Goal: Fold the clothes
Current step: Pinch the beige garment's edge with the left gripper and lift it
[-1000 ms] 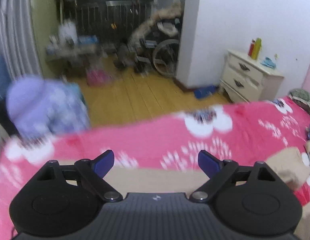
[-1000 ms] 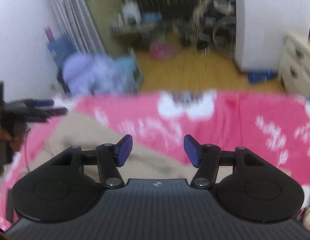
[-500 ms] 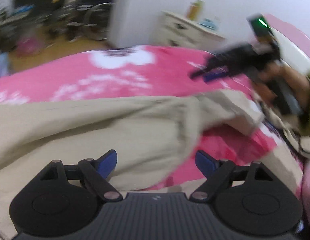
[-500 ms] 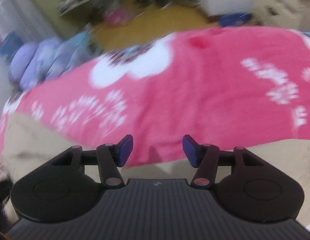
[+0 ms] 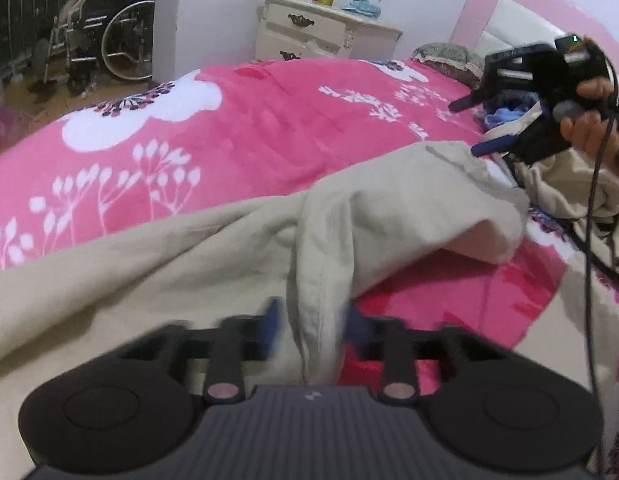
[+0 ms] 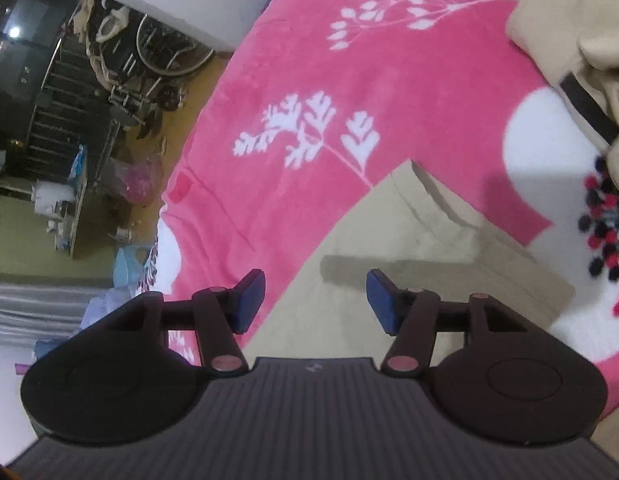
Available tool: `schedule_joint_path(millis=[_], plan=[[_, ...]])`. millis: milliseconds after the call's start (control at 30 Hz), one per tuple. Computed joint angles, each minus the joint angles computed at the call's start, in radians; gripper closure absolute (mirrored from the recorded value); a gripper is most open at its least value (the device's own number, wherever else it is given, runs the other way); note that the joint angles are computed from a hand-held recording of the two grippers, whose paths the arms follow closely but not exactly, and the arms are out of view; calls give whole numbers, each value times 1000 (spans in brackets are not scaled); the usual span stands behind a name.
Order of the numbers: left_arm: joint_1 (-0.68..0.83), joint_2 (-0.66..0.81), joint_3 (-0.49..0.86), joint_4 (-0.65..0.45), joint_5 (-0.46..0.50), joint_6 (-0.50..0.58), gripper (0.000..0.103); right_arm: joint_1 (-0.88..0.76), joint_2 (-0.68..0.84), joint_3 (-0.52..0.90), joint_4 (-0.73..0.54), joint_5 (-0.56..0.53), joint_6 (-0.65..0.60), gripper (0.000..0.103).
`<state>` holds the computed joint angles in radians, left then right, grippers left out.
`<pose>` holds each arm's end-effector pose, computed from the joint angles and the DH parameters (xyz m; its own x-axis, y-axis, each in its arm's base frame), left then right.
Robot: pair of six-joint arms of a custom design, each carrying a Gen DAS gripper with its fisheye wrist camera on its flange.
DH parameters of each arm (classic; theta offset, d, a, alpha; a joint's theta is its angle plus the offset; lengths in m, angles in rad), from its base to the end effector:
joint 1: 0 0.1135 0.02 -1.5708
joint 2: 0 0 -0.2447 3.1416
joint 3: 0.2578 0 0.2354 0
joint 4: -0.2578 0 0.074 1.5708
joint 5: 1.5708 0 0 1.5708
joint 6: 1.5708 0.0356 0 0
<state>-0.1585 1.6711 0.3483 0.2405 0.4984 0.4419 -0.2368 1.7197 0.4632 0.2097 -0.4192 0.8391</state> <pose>0.2027 -0.0496 0.0581 -0.6342 0.4818 -0.6047 0.6985 0.6924 -0.1809 0.2338 -0.0415 0.0653 -0.5502 0.8319 -0.0721 0.6371 0.4740 0.6077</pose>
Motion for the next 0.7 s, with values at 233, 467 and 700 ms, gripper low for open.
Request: schedule_joint_path(millis=[233,467,700], plan=[[5,-31,-28,-38,65,34,99,15,217,272,-209,76,-48,44],[-8,-72,-74,-37,59,138,95,65,402,390,-196,104,-24,40],[1,-46,-76,-7,71,118,89,52,336,264,-91,127,-37,82]])
